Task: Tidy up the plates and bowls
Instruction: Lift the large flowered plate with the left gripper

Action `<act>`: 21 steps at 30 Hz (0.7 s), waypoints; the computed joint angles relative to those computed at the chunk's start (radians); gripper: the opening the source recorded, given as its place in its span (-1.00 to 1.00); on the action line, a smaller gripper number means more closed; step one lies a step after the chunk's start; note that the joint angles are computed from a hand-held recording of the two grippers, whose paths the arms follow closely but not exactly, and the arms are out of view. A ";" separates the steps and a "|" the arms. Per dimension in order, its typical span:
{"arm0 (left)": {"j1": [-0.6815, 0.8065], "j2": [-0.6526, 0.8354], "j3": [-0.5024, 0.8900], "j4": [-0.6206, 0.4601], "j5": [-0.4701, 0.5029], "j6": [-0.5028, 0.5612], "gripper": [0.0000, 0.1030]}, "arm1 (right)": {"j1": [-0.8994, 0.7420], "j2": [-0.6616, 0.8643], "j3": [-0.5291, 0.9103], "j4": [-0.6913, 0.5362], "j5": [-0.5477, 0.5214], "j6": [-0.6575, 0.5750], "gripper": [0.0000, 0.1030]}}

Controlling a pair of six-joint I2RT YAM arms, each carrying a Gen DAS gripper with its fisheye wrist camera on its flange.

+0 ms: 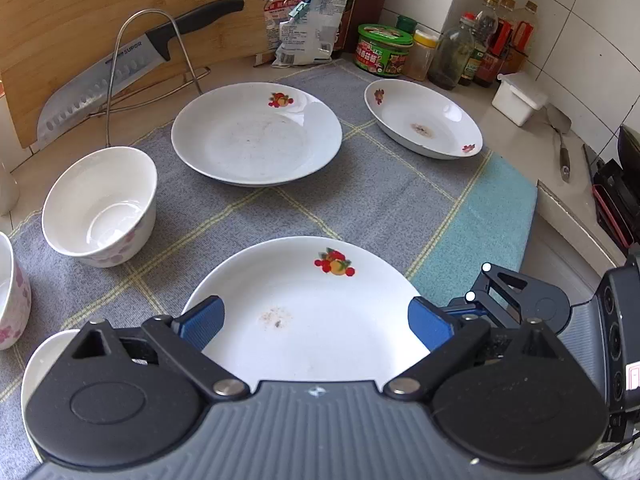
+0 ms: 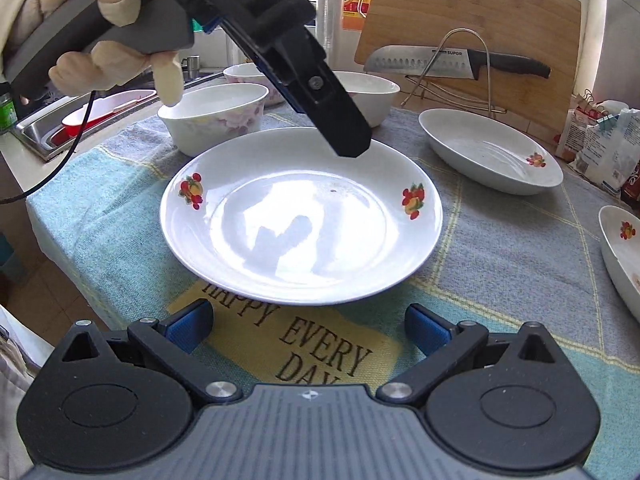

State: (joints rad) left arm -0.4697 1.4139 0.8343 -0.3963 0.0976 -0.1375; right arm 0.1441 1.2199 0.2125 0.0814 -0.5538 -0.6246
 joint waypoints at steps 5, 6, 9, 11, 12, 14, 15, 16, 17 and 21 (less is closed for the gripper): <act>0.071 0.072 0.060 -0.041 0.057 0.077 0.90 | 0.052 0.001 -0.035 0.086 0.030 0.074 1.00; 0.085 0.087 0.071 -0.052 0.071 0.087 0.89 | 0.055 -0.002 -0.042 0.098 0.032 0.083 1.00; 0.116 0.129 0.099 -0.078 0.091 0.111 0.89 | 0.056 0.035 -0.052 0.163 0.030 0.100 1.00; 0.127 0.152 0.116 -0.093 0.087 0.131 0.89 | 0.045 0.042 -0.060 0.183 0.020 0.098 1.00; 0.131 0.164 0.125 -0.100 0.080 0.140 0.89 | 0.047 0.042 -0.060 0.185 0.022 0.102 1.00; 0.144 0.192 0.147 -0.124 0.097 0.161 0.89 | 0.056 0.041 -0.061 0.190 0.033 0.114 1.00; 0.151 0.206 0.157 -0.136 0.104 0.172 0.89 | 0.059 0.039 -0.063 0.191 0.039 0.119 1.00; 0.153 0.218 0.167 -0.145 0.106 0.177 0.89 | 0.067 0.034 -0.062 0.186 0.049 0.128 1.00; 0.155 0.232 0.178 -0.156 0.112 0.187 0.89 | 0.069 0.027 -0.063 0.179 0.055 0.131 1.00; 0.160 0.270 0.202 -0.180 0.118 0.207 0.88 | 0.100 0.013 -0.087 0.217 0.089 0.178 1.00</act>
